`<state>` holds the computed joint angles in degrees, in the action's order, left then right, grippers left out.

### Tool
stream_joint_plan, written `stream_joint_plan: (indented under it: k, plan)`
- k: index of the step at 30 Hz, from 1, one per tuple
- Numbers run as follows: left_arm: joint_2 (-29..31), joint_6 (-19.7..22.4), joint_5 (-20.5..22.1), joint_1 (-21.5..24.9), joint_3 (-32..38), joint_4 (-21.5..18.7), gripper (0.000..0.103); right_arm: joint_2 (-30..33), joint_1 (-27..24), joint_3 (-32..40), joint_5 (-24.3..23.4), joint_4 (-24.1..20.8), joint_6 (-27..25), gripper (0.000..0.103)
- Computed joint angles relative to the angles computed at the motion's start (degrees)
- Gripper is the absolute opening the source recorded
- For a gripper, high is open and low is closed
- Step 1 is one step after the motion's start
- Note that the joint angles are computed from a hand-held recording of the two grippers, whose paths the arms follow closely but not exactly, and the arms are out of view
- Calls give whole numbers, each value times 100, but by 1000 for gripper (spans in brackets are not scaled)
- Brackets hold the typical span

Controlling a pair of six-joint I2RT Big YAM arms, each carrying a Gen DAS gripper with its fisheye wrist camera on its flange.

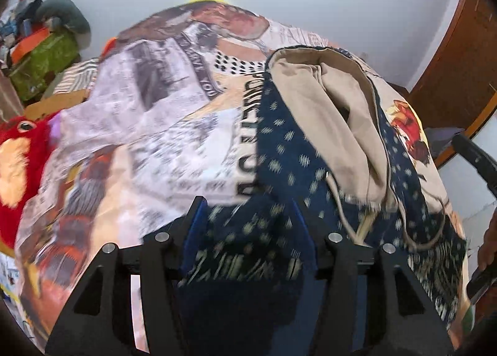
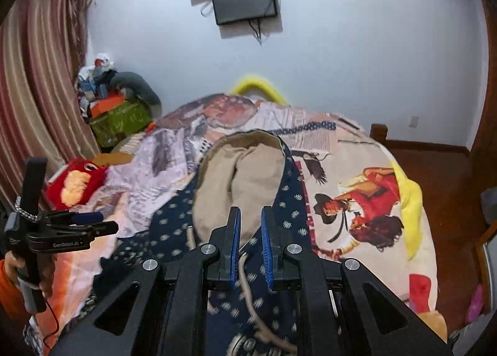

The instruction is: Fold large clothes

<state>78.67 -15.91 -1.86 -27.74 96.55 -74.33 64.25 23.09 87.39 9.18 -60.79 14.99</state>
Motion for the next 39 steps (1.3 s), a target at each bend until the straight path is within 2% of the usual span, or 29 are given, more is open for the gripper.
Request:
stream_joint_plan:
  k: [6,7,8,9,10,11,13,15,18,19,21,22,23,24,26,27,28,29,33,39]
  plan:
    - [714,-355,470,142,431,256,54,658,-519,150,-512,205,111,10]
    - [765,-393,552,179,451,300,54,734,-566,163,-531,252,171,15]
    - [853,-465,647,217,507,342,54,821,-633,159,-565,340,254,34]
    - [925,-553,789,272,532,435,54,907,-706,144,-635,443,353,48]
    - [990,-642,901,316,559,506,54,945,-758,111,-706,540,436,72]
    - [1055,-725,964,339,601,542,54,976,-850,23,-872,752,557,76]
    - [1235,-907,1080,400,705,576,54,1100,-975,29,-1145,889,666,76]
    - [1392,-1087,1158,438,784,647,54,1335,-1040,184,-1072,801,774,76]
    - [1522,-1277,1207,471,894,769,55,1776,-1113,561,-946,432,751,76]
    - [1579,-1257,1239,468,970,772,54,1915,-1165,673,-1047,311,767,76]
    - [1668,-1129,1151,423,1115,727,48,2132,-1255,847,-1298,95,843,74]
    - [1693,-1024,1130,390,1163,729,35,2222,-1296,896,-1454,37,933,67]
    - [1716,-914,1121,348,1213,716,27,2251,-1319,887,-1558,52,994,59]
    - [1750,-791,958,255,1301,662,23,2247,-1323,845,-1561,124,1023,56]
    - [1764,-624,733,137,1356,627,9,2207,-1309,757,-1577,270,1008,35]
    - [1767,-533,549,65,1391,603,5,2183,-1300,739,-1655,310,996,30]
    - [1752,-428,408,8,1404,593,4,2162,-1289,725,-1692,313,999,21]
    - [1712,-356,324,-26,1382,612,3,2140,-1268,720,-1759,311,983,16]
    - [1412,-157,281,-75,1213,689,2,1914,-1148,611,-1727,459,911,11]
    - [626,207,415,-114,908,655,2,1353,-842,565,-1665,276,496,10]
